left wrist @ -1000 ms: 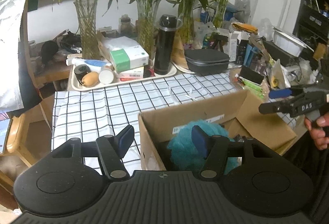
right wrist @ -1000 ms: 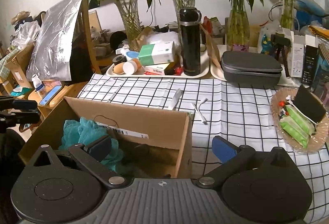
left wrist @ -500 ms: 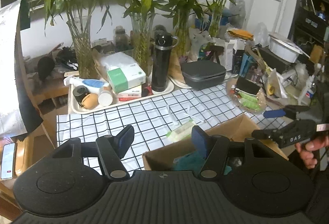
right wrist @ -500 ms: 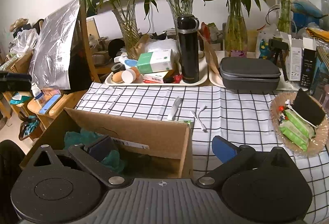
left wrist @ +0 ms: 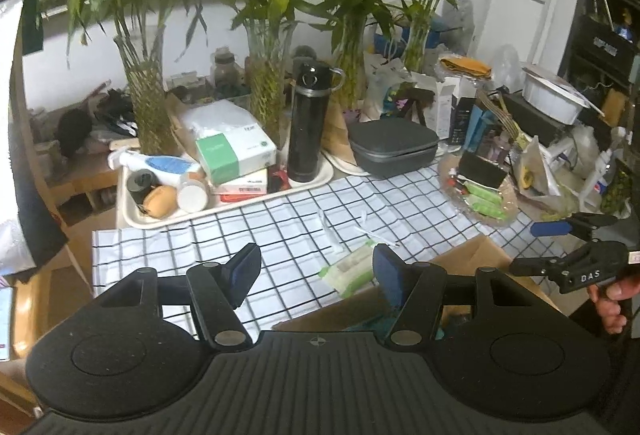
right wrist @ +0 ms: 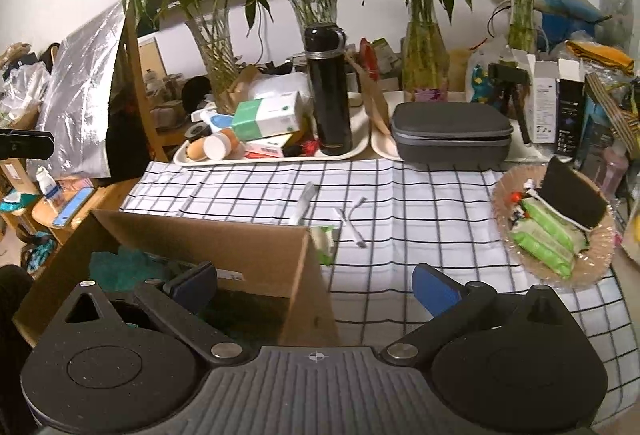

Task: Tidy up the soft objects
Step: 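Move both grippers away from the box toward the green soap bar, then reach both grippers down toward the green soap bar and white cables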

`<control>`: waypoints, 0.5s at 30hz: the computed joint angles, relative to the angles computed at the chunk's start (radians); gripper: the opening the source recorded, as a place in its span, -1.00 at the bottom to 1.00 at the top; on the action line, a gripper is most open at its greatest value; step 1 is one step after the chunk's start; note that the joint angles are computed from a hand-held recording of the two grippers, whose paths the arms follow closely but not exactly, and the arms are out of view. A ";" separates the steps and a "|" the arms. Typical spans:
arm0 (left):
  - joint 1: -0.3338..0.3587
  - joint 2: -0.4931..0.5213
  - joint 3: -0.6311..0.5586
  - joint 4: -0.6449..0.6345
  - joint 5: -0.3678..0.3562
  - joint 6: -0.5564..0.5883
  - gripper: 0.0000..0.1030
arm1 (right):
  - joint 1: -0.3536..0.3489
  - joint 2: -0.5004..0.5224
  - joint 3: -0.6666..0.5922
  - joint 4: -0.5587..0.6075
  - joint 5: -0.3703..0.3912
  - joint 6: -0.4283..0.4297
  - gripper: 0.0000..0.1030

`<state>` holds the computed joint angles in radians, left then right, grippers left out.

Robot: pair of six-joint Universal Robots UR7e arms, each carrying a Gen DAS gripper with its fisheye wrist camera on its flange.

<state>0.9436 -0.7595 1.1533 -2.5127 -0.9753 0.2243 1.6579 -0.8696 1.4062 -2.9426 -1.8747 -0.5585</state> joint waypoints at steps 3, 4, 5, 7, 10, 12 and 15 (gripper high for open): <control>0.009 0.023 -0.015 -0.024 -0.005 0.029 0.18 | -0.004 0.006 -0.007 -0.025 -0.014 -0.020 1.00; 0.012 0.031 -0.019 -0.034 -0.005 0.046 0.18 | -0.006 0.009 -0.012 -0.033 -0.015 -0.019 1.00; 0.015 0.039 -0.024 -0.044 -0.007 0.063 0.18 | -0.007 0.013 -0.021 -0.036 -0.018 -0.013 1.00; 0.023 0.052 -0.040 -0.043 -0.022 0.082 0.18 | -0.012 0.019 -0.036 -0.040 -0.017 0.006 1.00; 0.039 0.071 -0.073 -0.030 -0.055 0.085 0.18 | -0.018 0.036 -0.070 -0.038 -0.028 0.035 1.00; 0.051 0.082 -0.096 -0.018 -0.081 0.086 0.18 | -0.018 0.057 -0.105 -0.026 -0.047 0.041 1.00; 0.065 0.103 -0.130 -0.013 -0.095 0.099 0.18 | -0.022 0.085 -0.157 -0.004 -0.050 0.029 1.00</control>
